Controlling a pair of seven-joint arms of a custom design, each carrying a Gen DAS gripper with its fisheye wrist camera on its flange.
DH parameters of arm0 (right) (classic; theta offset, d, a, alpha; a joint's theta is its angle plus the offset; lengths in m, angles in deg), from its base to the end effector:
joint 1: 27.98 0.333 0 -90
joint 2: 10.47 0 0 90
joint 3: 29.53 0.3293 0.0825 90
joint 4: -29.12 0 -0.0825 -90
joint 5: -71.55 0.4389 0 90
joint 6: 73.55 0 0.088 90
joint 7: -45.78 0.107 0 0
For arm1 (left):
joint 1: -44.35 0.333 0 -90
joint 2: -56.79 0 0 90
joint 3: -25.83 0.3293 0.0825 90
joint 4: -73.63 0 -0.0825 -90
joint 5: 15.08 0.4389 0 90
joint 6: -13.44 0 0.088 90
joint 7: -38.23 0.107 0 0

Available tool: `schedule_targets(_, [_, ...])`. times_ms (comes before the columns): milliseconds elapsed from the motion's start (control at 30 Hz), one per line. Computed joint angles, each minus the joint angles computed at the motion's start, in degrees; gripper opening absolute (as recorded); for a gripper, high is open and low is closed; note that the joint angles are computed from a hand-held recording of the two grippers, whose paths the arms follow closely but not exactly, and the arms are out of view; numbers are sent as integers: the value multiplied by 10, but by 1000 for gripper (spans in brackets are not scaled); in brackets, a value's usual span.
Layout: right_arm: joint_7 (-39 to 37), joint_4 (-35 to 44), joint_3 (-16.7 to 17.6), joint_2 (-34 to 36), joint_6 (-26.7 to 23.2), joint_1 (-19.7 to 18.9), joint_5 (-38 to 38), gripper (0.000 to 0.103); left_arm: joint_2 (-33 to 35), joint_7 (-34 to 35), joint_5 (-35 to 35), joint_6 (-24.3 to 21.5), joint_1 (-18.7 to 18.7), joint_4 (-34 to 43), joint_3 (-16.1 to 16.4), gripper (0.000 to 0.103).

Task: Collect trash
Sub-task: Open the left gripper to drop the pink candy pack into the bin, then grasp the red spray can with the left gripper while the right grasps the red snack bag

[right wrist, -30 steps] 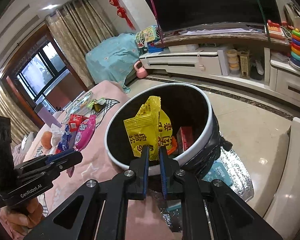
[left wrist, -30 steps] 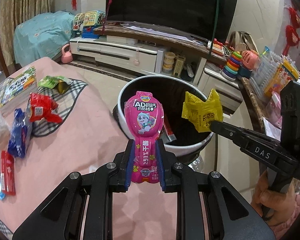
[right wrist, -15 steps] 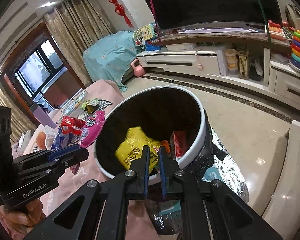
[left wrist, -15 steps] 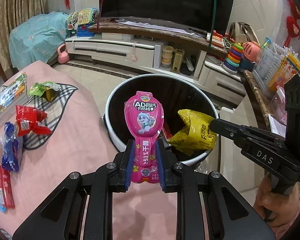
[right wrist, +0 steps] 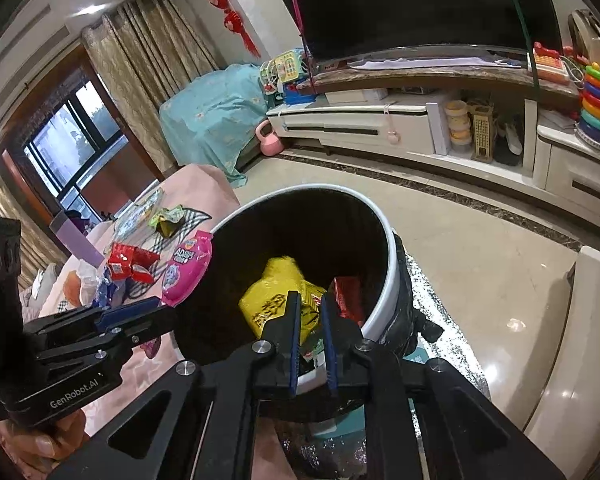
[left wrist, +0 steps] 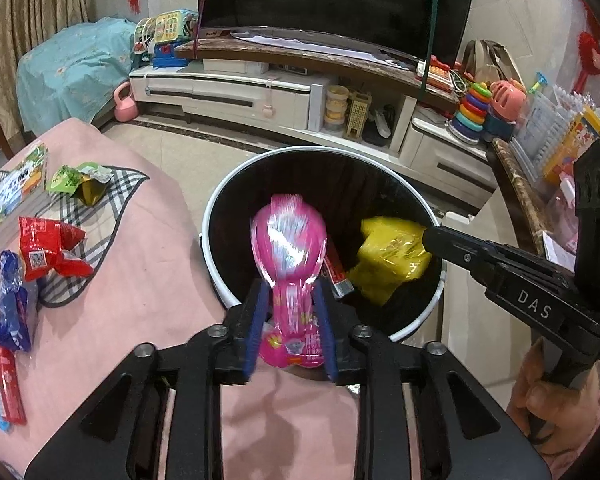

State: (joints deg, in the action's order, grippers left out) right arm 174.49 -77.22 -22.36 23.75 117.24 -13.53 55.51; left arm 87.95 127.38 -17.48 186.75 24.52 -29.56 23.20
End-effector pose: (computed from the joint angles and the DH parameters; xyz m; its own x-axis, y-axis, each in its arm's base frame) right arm 0.6740 0.2864 0.2738 0.1111 -0.9128 -0.3930 -0.7212 0.1980 -0.6638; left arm 0.6942 -0.2791 0.2967 -0.3371 -0.9394 0.0630 -0.7460 0.2257 -0.6265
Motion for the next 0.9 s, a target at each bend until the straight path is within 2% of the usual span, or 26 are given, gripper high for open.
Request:
schedule_targets(67, [2, -2, -7, -1, 4, 6, 4, 23, -4, -11, 3, 9, -8, -8, 12, 47])
schedule_targets(100, [4, -5, -9, -2, 9, 8, 6, 27, -6, -14, 3, 14, -10, -12, 15, 48])
schedule_targets(167, [7, -11, -9, -3, 20, 9, 8, 43, -12, -15, 0, 20, -5, -21, 12, 48])
schedule_targets(300, [15, -17, 3, -5, 32, -2, 2, 53, -30, -18, -15, 42, 7, -55, 8, 52])
schedule_targets(367, [20, -21, 2, -6, 43, 2, 2, 76, -39, -20, -23, 52, 9, -76, 11, 54])
schedule_targets(467, [24, -25, -3, -9, 57, 13, 0, 90, -56, -22, -41, 67, 21, -110, 5, 56])
schedule_targets(600, [25, -24, -4, -10, 59, 28, -7, 94, -80, -18, -69, 90, 43, -158, -6, 57])
schedule_targets(733, [23, -15, 0, -6, 54, 42, -13, 96, -104, -16, -92, 113, 51, -204, -1, 59])
schedule_targets(900, [19, 8, 26, 9, 42, 43, -33, 96, -132, -6, -123, 141, 84, -253, -17, 60])
